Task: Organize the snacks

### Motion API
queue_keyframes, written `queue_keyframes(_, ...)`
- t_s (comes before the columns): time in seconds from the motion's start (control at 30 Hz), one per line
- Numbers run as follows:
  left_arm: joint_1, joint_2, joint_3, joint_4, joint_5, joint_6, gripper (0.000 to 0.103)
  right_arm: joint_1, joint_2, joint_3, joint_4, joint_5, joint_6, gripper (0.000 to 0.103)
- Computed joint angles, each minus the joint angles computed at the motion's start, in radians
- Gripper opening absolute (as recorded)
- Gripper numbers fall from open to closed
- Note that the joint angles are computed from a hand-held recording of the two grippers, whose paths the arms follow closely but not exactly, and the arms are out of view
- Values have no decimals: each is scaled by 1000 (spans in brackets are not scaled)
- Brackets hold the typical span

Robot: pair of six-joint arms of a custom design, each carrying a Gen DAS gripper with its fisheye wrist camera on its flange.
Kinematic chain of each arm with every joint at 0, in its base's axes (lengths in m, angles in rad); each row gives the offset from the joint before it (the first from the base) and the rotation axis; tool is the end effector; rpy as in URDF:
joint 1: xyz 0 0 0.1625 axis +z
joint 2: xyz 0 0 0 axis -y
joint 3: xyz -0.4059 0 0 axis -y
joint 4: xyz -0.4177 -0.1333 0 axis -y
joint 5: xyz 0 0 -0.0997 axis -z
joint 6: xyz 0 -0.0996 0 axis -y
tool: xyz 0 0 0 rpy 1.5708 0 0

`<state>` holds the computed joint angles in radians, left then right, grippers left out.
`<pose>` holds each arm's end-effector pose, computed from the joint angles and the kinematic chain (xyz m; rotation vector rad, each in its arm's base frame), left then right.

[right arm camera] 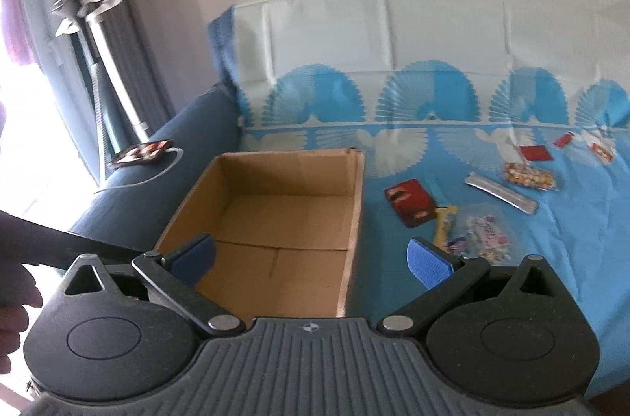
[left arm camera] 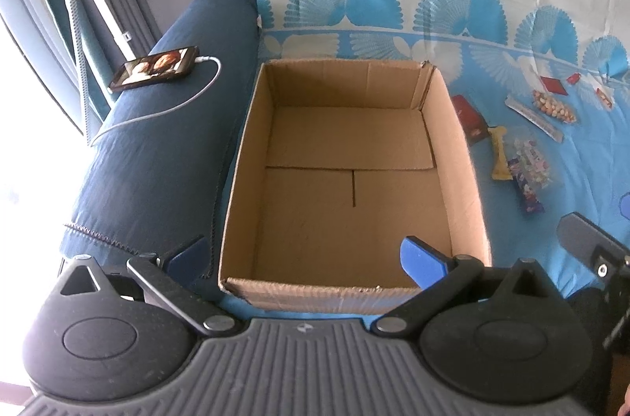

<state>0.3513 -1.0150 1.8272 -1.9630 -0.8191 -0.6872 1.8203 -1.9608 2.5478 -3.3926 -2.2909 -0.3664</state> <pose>-0.4592 -0.3827 0.0970 0.8049 2.2046 -0.4639 0.1389 -0.2711 0.3760 0.0971 -2.0754 1.3786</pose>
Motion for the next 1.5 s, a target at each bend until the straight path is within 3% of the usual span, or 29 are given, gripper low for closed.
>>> queue_keyframes(0.27, 10, 77, -66, -66, -25, 35, 103, -164, -103, 22, -13, 68, -29, 103)
queue_keyframes(0.4, 13, 125, -111, -89, -34, 61, 103, -286, -153, 34, -24, 134, -42, 103)
queue_keyframes(0.53, 18, 193, -176, -96, -29, 81, 103, -478, -187, 39, -42, 235, -64, 103)
queue_keyframes(0.73, 29, 315, -303, -78, -39, 109, 103, -817, -188, 8, 29, 454, -33, 103)
queue_keyframes(0.83, 38, 387, -383, -49, -36, 112, 103, -897, -140, -27, 78, 525, -21, 103)
queue_keyframes(1.03, 44, 485, -497, -32, -40, 147, 103, -886, 63, -107, 47, 549, -167, 103)
queue_keyframes(1.17, 48, 555, -579, -15, -37, 170, 103, -828, 253, -207, -6, 422, -204, 102)
queue_keyframes(1.2, 49, 576, -603, -13, -37, 181, 103, -823, 286, -227, -17, 396, -204, 92)
queue_keyframes(1.23, 48, 591, -618, -19, -37, 193, 103, -817, 319, -242, -36, 362, -200, 68)
queue_keyframes(1.27, 48, 613, -639, -29, -37, 215, 103, -810, 346, -252, -63, 327, -199, 53)
queue_keyframes(1.3, 47, 634, -659, -40, -37, 235, 103, -806, 365, -245, -131, 313, -212, 31)
queue_keyframes(1.33, 47, 658, -682, -52, -44, 256, 103, -812, 362, -234, -158, 329, -228, 24)
queue_keyframes(1.43, 59, 748, -789, -40, -121, 308, 103, -839, 292, -179, -157, 370, -199, 21)
queue_keyframes(1.5, 77, 837, -903, 4, -212, 332, 103, -860, 245, -145, -165, 358, -186, 21)
